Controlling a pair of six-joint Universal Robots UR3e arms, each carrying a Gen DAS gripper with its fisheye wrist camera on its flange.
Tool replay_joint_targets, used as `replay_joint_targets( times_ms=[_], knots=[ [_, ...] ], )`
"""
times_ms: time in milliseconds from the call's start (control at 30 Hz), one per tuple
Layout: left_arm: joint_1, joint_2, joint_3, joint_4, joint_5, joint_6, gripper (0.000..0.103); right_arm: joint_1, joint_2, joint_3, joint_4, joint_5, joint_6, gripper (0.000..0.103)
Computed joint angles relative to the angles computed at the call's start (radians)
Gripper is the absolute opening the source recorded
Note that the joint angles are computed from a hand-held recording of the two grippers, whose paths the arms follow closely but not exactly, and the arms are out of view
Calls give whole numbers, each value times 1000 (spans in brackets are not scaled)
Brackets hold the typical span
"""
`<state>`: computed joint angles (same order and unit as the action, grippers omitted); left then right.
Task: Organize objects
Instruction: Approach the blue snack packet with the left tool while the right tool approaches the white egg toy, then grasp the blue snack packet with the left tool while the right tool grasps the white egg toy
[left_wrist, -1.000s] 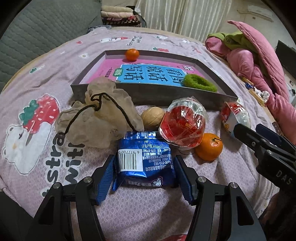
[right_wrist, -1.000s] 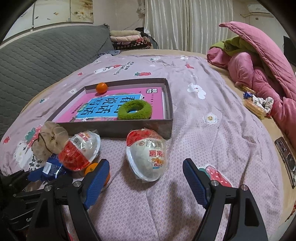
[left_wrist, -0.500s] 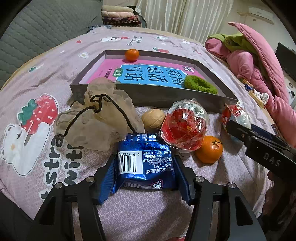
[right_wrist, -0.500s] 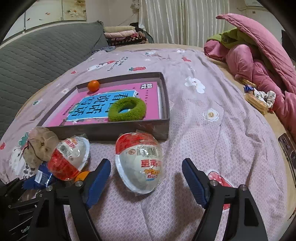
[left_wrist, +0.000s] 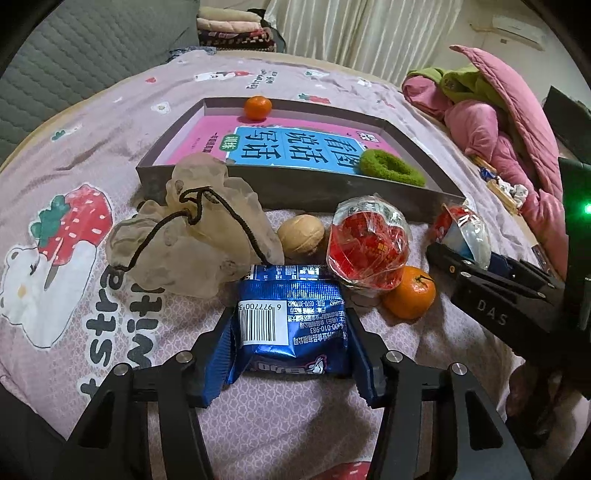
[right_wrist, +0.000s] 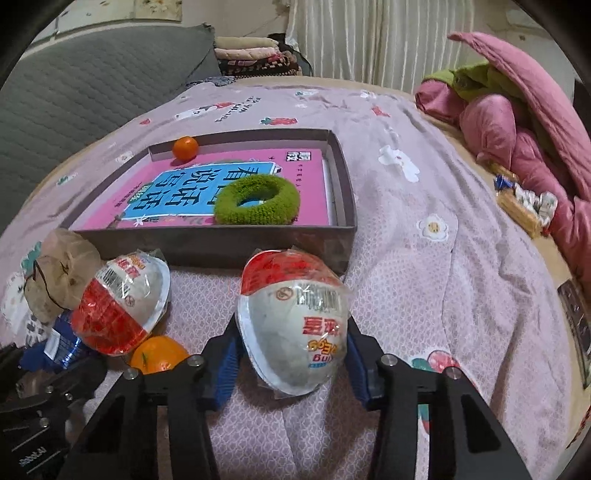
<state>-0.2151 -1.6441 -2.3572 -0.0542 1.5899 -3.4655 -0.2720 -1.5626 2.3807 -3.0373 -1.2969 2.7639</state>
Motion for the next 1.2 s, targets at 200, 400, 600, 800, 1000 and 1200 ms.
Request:
replay_joint_targets(
  times_ms=[200,400,600,800,1000,1200],
  knots=[
    [-3,20,-26,15,-9,13,57,-28,-30,42,-47,44,-28,49],
    [4,68,-70,21,-21,21,57,-68,-97,77,-20,113,-53,49],
    [-5,115,-110,25,-21,35,57,-70,-179,136,-46,162,-92,49],
    [-1,173,-151,26,-21,46,57,-58,-215,171,-75,176,-114,49],
    [43,258,-205,7,-73,73,57,-74,-243,187,-63,196,-124,49],
    [107,356,-258,-34,-167,125,57,-90,-255,194,-62,204,-120,49]
  ],
)
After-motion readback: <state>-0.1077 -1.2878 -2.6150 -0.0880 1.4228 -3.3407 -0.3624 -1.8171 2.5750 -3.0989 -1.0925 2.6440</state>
